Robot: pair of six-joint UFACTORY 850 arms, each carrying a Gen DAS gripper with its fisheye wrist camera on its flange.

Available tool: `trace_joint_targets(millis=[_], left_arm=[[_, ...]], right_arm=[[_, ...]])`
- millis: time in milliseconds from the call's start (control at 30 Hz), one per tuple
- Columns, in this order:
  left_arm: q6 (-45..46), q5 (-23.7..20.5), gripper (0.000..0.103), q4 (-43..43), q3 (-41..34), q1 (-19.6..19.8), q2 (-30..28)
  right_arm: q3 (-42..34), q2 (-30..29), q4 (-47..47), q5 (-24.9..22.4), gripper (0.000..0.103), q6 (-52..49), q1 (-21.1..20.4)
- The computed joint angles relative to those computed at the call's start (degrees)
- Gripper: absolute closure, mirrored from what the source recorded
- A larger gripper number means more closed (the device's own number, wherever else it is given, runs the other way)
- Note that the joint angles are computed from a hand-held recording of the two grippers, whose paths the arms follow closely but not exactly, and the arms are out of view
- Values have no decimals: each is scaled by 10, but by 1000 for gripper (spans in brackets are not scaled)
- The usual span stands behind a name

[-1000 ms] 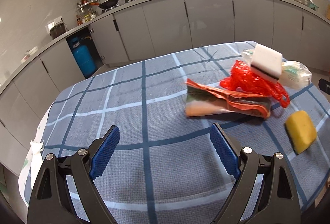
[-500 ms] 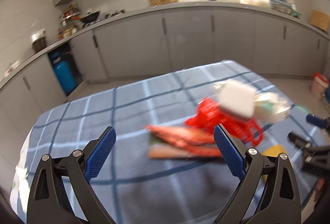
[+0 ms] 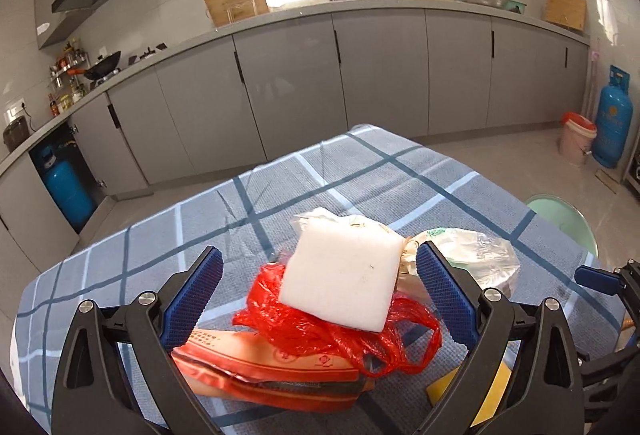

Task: Collect trash
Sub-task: 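Grasp the white sponge with the left tool while the right tool grasps the yellow sponge, then carry both sponges over the green bin and release them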

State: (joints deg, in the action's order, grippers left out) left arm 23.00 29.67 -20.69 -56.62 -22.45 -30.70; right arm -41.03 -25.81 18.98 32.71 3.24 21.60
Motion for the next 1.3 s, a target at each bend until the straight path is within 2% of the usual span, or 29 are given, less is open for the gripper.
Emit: trace_joint_targets(millis=[100, 133, 200, 233, 300, 433, 567, 733, 967, 1000, 1067, 1100, 1300], left_arm=[[-2, -8, 12, 6, -6, 1, -9], [-5, -10, 17, 10, -5, 1, -10], [-22, -27, 43, 33, -6, 4, -9], [-39, -40, 43, 49, -8, 6, -9], [-58, -33, 48, 73, 3, 8, -2], [-61, -12, 49, 77, 33, 9, 26], [-11, 21, 49, 1, 73, 9, 65], [0, 57, 49, -44, 128, 18, 108], [4, 47, 49, -71, 170, 40, 119], [5, 40, 49, -75, 172, 43, 117], [-3, 33, 49, -72, 178, 47, 116], [-3, 34, 49, -74, 180, 47, 116], [-2, 39, 49, -75, 193, 42, 138]], right_arm=[[0, -2, -10, 1, 19, 8, -2], [1, -3, -13, 1, 19, 11, -2], [1, -3, -14, 1, 19, 12, -2], [0, -3, -15, 0, 19, 13, -2], [0, -2, -17, 0, 19, 15, -1], [2, 5, -7, -1, 19, 3, 9], [-2, 8, 8, -8, 18, -16, 26], [-16, -1, 6, -23, 18, -29, 51], [-39, -22, 14, -57, 18, -54, 78], [-42, -25, 17, -64, 19, -59, 80], [-45, -28, -10, -82, 35, -39, 78], [-45, -28, -18, -89, 47, -34, 78], [-18, -5, -9, -57, 49, -44, 81]])
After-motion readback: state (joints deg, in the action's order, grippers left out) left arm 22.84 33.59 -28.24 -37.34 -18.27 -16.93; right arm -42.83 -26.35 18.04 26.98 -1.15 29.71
